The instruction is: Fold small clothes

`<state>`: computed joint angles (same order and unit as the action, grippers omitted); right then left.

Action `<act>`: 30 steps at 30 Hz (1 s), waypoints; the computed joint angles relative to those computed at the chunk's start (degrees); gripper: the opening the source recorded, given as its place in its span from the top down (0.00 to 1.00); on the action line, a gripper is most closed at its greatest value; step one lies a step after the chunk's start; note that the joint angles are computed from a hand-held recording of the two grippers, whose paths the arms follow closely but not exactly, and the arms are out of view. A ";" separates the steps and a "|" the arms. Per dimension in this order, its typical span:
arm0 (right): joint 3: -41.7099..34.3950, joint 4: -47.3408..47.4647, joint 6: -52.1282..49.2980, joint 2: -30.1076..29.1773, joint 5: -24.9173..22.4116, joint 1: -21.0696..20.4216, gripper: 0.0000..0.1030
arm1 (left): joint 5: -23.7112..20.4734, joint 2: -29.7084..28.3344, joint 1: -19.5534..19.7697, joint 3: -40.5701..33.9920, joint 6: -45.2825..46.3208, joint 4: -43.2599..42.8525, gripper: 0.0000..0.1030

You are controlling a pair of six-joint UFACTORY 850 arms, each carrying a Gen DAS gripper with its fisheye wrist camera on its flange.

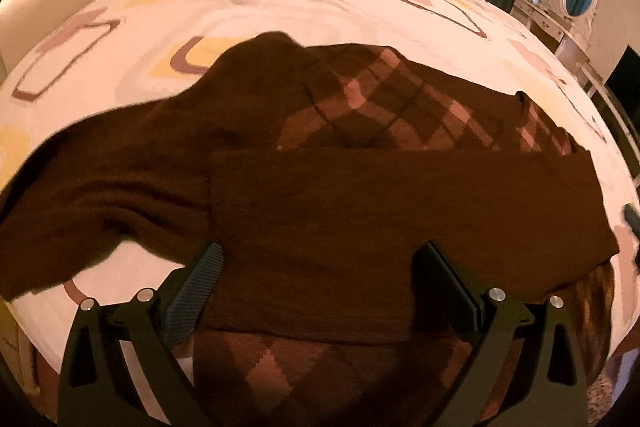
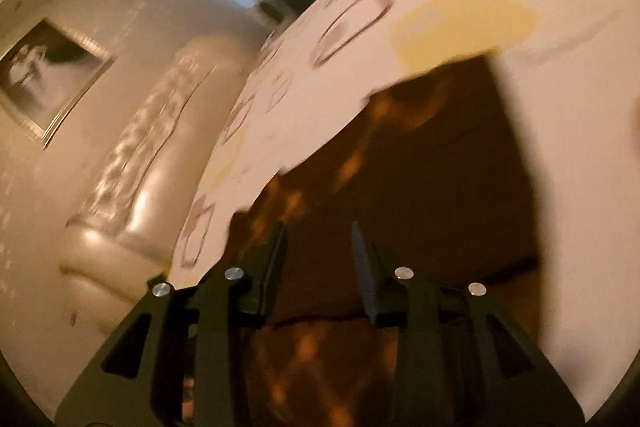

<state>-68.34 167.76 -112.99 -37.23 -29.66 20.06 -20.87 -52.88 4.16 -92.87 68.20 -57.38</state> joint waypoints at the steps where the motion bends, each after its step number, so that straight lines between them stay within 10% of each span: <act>1: -2.51 -4.00 3.60 -1.87 0.83 0.30 0.66 | -0.73 -0.14 0.17 -0.35 -0.78 0.90 0.05; 7: -12.20 -21.89 23.32 -10.80 6.04 1.64 0.59 | -1.79 -0.27 0.61 -0.29 2.44 -1.02 0.05; 18: -14.89 -24.63 26.41 -12.40 6.50 1.70 0.59 | -1.53 3.52 3.76 5.39 25.01 -19.04 0.05; 23: -15.19 -23.27 25.36 -12.48 6.96 2.04 0.55 | -1.60 6.12 9.97 8.93 41.74 -31.20 0.05; 30: -16.15 -21.95 23.32 -12.67 8.99 2.42 0.45 | 0.15 4.29 19.72 7.11 41.54 -31.03 0.05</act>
